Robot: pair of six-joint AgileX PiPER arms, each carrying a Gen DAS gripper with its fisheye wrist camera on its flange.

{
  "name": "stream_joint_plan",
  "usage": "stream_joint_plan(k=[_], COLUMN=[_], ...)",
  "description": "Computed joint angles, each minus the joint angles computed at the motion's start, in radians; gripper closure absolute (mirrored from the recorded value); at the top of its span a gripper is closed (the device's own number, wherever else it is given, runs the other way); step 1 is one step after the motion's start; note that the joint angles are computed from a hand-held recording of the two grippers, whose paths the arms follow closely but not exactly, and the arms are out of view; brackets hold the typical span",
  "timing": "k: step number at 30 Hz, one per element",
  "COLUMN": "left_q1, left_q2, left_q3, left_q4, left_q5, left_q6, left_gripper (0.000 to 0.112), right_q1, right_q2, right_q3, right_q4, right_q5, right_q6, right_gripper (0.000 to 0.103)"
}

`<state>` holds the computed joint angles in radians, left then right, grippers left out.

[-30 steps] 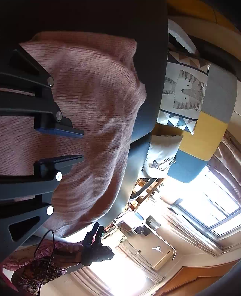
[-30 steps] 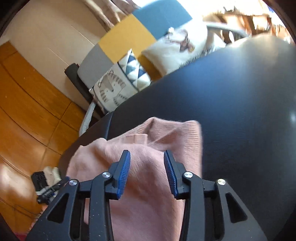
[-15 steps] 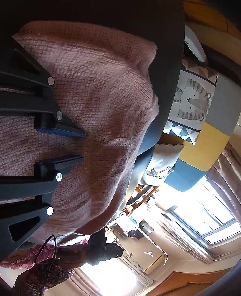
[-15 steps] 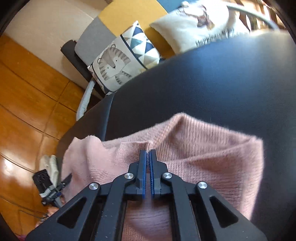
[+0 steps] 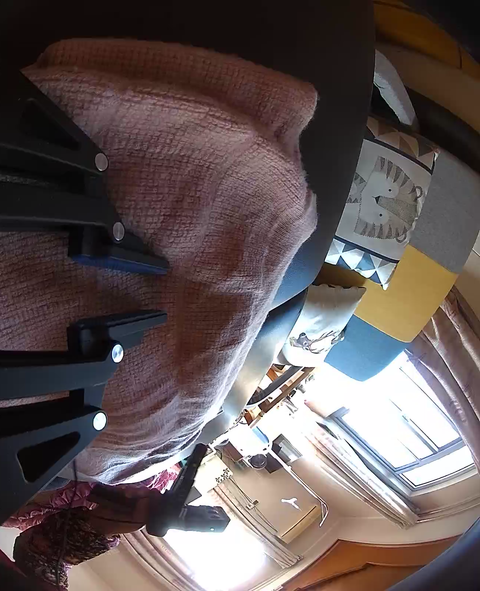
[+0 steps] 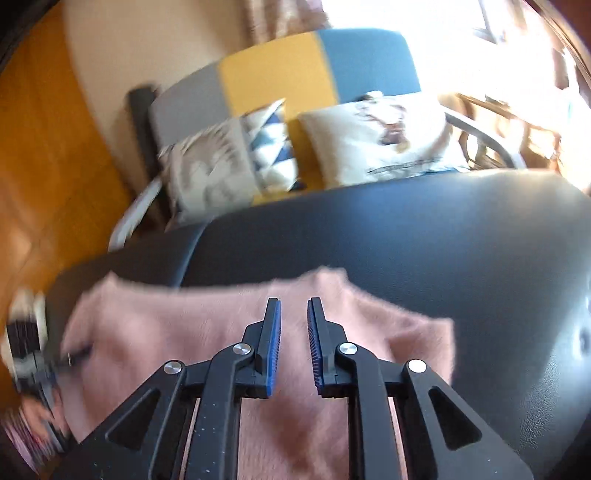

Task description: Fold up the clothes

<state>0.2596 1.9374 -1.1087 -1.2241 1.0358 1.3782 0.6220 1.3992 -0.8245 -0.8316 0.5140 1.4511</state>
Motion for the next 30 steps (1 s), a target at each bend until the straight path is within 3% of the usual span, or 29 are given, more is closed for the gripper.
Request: stream_joint_plan(k=[2,4,7,9,11,13,15,16,17,18,21,23,25,27,30], left_q1=[-0.001,-0.003,-0.005,-0.009,-0.017,-0.025,-0.025,-0.029,-0.06,-0.093,-0.253,-0.349,-0.361,-0.279,-0.136], left_q2=[-0.003,-0.005,-0.006,-0.013,-0.028,-0.051,-0.087,-0.111,-0.135,-0.157,-0.142,-0.131,-0.093,-0.062,-0.006], left_q3=[0.003,0.005,0.007,0.007,0.005,0.0,0.008,0.024,0.028,0.023,-0.058,-0.067,-0.07,-0.091,-0.126], left_q4=[0.0,-0.001,-0.002,0.007,0.026,0.043,0.0,-0.061,-0.083,-0.09,0.078,0.235,0.329,0.263,0.128], left_q5=[-0.005,-0.01,-0.012,-0.021,-0.036,-0.047,-0.041,-0.043,-0.08,-0.118,-0.302,-0.49,-0.594,-0.539,-0.419], left_q6=[0.001,0.002,0.001,-0.016,-0.052,-0.121,-0.17,-0.143,-0.124,-0.117,-0.163,-0.23,-0.282,-0.291,-0.285], left_gripper=[0.092,0.092,0.092,0.092,0.092,0.093,0.093,0.092,0.091,0.09,0.09,0.09,0.089,0.088,0.1], right_q1=[0.035,-0.041,-0.22,-0.231,-0.191,-0.135,-0.062,-0.026,0.0,0.011,0.023,0.048,0.035,-0.023,-0.079], right_q2=[0.043,0.048,-0.056,-0.069,-0.052,-0.045,-0.09,-0.093,-0.085,-0.038,0.104,0.215,0.287,0.242,0.211], right_q3=[-0.011,-0.01,0.135,0.172,0.137,0.074,0.056,0.049,0.027,-0.025,-0.16,-0.259,-0.294,-0.189,-0.074], right_q4=[0.051,0.083,0.066,0.01,0.038,0.103,0.037,-0.012,-0.037,-0.043,0.013,0.034,0.049,0.027,-0.062], right_q5=[0.036,0.078,-0.114,-0.171,-0.111,0.007,0.064,0.056,0.05,0.048,0.034,0.141,0.183,0.074,-0.052], right_q6=[-0.09,-0.082,0.115,0.2,0.144,0.072,0.146,0.187,0.187,0.148,-0.045,-0.121,-0.145,-0.023,0.167], right_gripper=[0.088,0.088,0.099,0.1,0.098,0.095,0.092,0.082,0.069,0.066,0.066,0.066,0.066,0.064,0.064])
